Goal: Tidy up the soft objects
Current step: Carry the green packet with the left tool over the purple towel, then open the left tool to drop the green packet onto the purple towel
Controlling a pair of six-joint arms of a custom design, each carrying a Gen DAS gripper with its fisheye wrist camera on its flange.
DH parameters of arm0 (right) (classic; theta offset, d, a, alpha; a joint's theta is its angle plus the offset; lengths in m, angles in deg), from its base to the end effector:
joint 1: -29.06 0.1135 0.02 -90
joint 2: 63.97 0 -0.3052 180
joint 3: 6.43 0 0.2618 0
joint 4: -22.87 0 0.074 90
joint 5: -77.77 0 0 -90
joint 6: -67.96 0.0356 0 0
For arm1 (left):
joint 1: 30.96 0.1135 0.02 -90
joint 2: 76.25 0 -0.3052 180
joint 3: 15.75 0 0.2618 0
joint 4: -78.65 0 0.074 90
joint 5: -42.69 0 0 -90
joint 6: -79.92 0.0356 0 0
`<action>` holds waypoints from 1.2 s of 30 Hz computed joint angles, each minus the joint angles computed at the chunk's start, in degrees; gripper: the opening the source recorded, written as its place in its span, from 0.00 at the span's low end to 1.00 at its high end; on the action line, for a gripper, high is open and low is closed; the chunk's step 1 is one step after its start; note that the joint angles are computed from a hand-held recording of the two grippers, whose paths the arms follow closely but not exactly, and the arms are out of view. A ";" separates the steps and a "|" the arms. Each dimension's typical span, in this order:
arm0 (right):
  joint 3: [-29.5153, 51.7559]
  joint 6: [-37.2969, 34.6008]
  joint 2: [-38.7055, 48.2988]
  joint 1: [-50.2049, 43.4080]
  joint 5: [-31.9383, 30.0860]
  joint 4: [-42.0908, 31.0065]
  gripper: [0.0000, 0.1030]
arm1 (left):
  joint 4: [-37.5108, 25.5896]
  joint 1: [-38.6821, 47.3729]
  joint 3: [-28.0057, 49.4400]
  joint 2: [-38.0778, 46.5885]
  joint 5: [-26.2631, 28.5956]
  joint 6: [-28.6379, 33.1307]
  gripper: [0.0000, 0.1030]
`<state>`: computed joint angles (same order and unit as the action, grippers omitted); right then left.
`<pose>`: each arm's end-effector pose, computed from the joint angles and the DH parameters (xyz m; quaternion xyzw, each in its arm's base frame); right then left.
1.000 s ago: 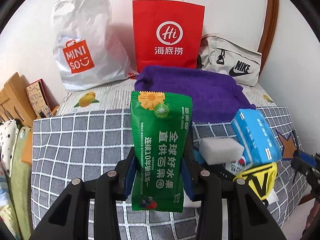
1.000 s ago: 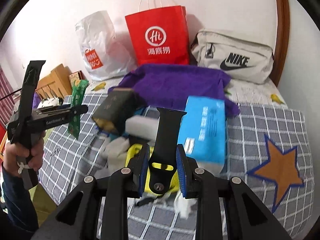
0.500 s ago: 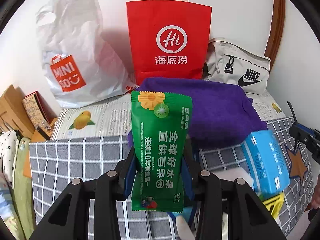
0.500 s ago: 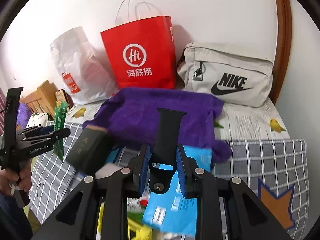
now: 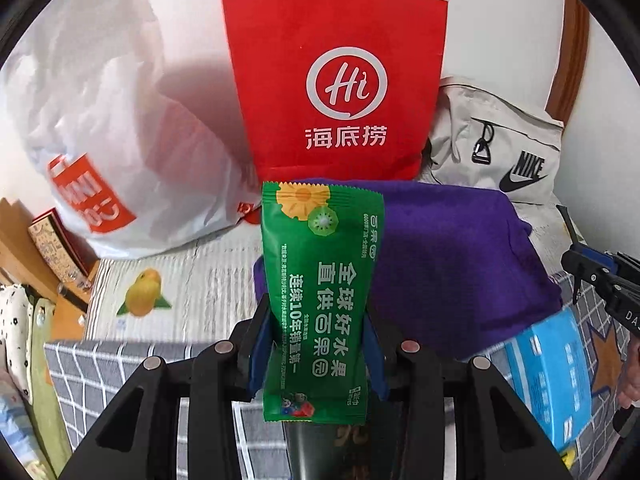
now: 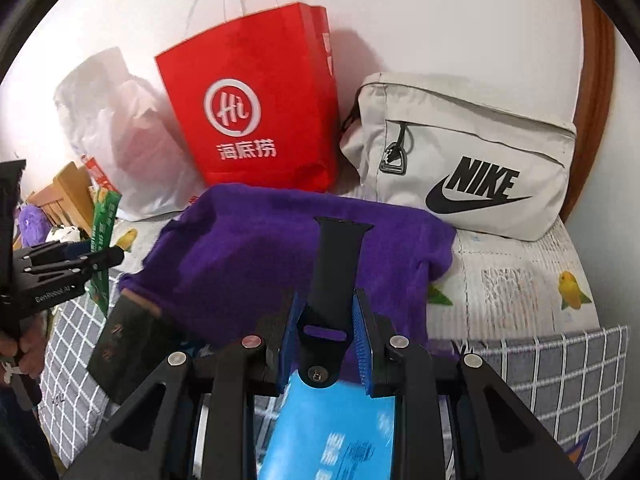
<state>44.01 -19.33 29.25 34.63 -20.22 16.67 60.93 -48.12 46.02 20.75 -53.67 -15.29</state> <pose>0.2991 0.0341 0.1580 -0.0477 0.9334 0.0903 0.3439 0.3231 -0.0956 0.1781 0.0810 0.9434 -0.0099 0.3214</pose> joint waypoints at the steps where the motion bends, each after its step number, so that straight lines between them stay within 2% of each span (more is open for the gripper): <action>1: 1.23 -0.29 1.61 -0.34 -0.29 -0.28 0.26 | -0.26 -0.01 1.38 1.41 -0.11 0.18 0.37; 12: 15.87 -2.81 18.15 -1.62 1.46 -5.91 0.26 | -2.25 -0.14 11.65 12.31 0.16 1.57 0.37; 21: 23.94 -3.67 25.47 -0.96 3.76 -12.38 0.26 | -4.05 -0.25 17.41 18.10 -0.02 2.11 0.37; 27: 25.43 -3.99 27.09 -1.47 2.53 -14.01 0.27 | -5.79 -0.41 21.33 21.43 0.11 1.78 0.37; 29: 25.46 -4.21 27.08 -1.46 2.86 -14.04 0.36 | -5.93 -0.55 21.83 21.62 -0.15 1.93 0.37; 30: 25.16 -4.28 26.86 -1.47 3.29 -13.51 0.48 | -5.97 -0.50 22.01 21.67 -0.21 2.01 0.37; 31: 24.19 -4.37 26.14 -1.40 3.81 -12.28 0.56 | -6.20 -0.48 22.42 21.90 -0.34 2.08 0.37; 36: 20.99 -5.00 22.09 -1.62 3.18 -10.15 0.58 | -7.72 0.21 24.55 23.31 -0.66 2.44 0.37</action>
